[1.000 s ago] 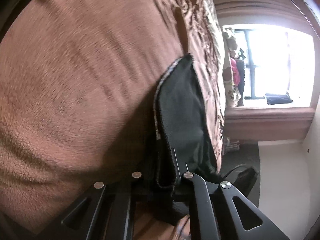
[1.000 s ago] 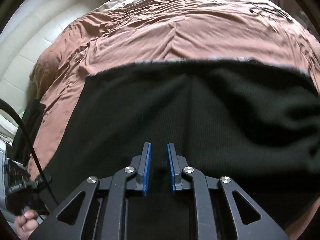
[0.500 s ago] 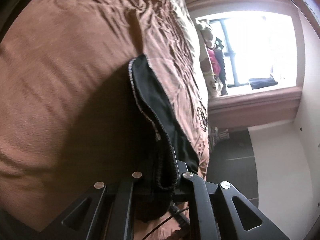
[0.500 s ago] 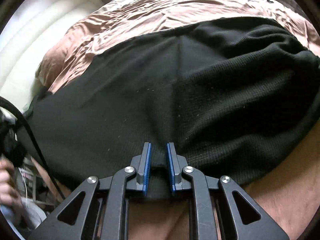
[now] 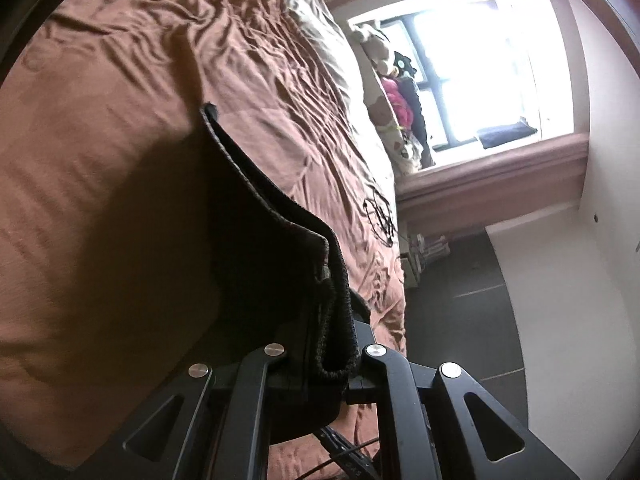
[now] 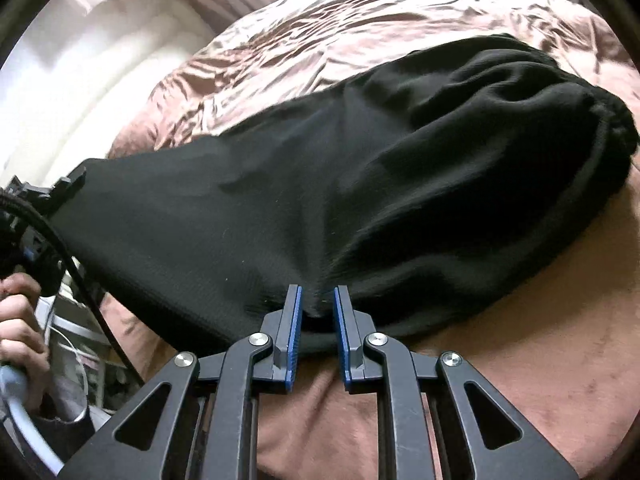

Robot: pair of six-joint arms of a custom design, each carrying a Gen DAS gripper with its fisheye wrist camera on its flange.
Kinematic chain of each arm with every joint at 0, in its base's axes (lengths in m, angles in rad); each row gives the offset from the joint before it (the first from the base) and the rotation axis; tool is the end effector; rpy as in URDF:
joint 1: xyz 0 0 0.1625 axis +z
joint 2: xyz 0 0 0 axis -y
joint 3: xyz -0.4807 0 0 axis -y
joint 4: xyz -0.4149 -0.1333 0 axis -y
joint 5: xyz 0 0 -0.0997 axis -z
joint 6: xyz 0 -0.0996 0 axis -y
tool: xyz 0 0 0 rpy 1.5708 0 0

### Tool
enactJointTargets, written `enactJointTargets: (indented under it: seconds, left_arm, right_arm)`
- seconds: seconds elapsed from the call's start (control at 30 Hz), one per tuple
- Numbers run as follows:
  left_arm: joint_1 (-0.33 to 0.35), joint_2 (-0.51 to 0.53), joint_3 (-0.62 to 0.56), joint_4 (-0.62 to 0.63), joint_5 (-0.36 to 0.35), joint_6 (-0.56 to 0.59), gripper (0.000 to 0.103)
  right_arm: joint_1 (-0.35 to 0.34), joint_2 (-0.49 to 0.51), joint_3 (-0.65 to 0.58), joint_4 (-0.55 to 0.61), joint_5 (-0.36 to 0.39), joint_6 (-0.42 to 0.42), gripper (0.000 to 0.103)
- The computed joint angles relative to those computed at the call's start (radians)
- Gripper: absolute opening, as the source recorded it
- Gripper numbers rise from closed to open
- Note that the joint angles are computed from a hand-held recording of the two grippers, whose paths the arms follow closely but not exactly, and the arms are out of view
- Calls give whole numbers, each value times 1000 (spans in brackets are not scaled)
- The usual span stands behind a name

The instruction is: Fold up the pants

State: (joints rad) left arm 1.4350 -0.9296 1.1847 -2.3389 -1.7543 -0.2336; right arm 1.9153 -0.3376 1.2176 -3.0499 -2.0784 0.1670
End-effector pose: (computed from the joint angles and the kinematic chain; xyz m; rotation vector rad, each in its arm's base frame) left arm 0.0025 -0.8319 0.4066 0.0692 -2.7930 0.6729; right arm 0.3667 -0.7708 -0.0137 0.0234 -2.6509 0.9630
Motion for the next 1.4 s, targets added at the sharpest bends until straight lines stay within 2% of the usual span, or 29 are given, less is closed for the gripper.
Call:
enactJointTargets:
  seconds: [0.43, 0.63, 0.8, 0.93, 1.4]
  left_arm:
    - [-103, 73, -48, 59, 4, 67, 10]
    - [-147, 126, -82, 102, 12, 96, 10]
    - [-172, 169, -109, 144, -6, 121, 10]
    - [-193, 203, -120, 172, -25, 132, 10]
    - [-224, 291, -101, 236, -53, 136, 10]
  right_arm:
    - [-12, -142, 277, -285, 15, 12, 15]
    - [-13, -185, 384, -415, 17, 26, 36]
    - [-13, -211, 455, -512, 0, 33, 40]
    - [-18, -236, 506, -559, -22, 56, 41]
    - [-6, -300, 593, -586, -97, 114, 41]
